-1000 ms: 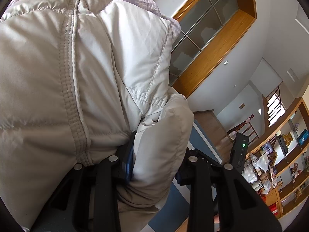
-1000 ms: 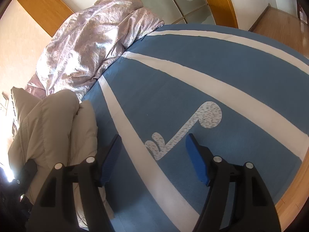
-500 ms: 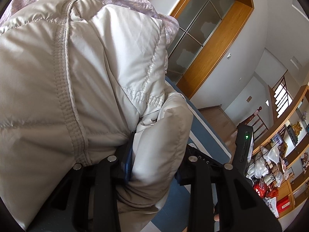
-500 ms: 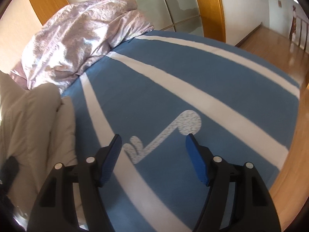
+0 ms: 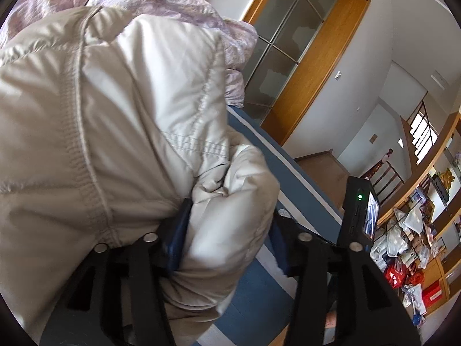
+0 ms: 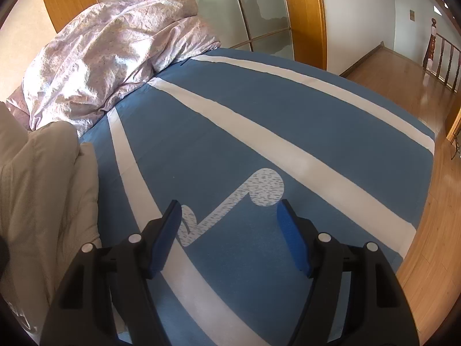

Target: Fold large clothes

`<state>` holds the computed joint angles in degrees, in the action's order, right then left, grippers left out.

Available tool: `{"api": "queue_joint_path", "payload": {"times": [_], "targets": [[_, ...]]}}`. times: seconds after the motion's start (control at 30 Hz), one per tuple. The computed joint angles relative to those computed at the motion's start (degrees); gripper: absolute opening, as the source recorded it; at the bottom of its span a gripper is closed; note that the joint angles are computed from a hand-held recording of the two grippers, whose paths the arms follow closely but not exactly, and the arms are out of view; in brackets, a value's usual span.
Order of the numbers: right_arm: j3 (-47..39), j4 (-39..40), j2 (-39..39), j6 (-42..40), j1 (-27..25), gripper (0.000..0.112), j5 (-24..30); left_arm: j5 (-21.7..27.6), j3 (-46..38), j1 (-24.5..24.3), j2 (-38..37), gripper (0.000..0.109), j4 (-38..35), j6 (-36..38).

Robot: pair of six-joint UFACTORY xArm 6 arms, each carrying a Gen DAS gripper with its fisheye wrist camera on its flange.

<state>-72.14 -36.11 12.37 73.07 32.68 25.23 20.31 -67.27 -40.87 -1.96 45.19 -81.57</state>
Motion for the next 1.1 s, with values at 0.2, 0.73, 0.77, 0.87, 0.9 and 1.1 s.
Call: {"api": "queue_joint_path", "payload": {"times": [0.2,0.73,0.77,0.87,0.9,1.1], "targets": [[1.18,-0.84,-1.42,1.05,-0.13,0.069,-0.37,1.40,-1.46,-1.46,0.28,0.066,1.45,-1.13],[4.14,-4.06,-8.41,1.63,2.94,0.069,-2.34,9.16,-2.15,-7.87,-4.17,0.075,4.17,-2.10],[4.15,-4.23,-9.08,1.25,3.32,0.069,-2.44,9.78,-1.86,-8.32,-4.95,0.075,4.76,-2.48],[3.74,-4.92,-10.64,0.12,4.56,0.069,-3.13,12.71,-0.05,-10.02,-8.24,0.075,7.29,-4.53],[3.50,-5.15,-11.11,-0.42,5.11,0.069,-3.44,14.02,0.36,-10.66,-9.34,0.075,7.92,-5.05],[-0.54,-2.11,-11.46,-8.17,9.41,0.069,-5.84,23.30,4.78,-13.47,-17.56,0.075,11.27,-8.76]]}}
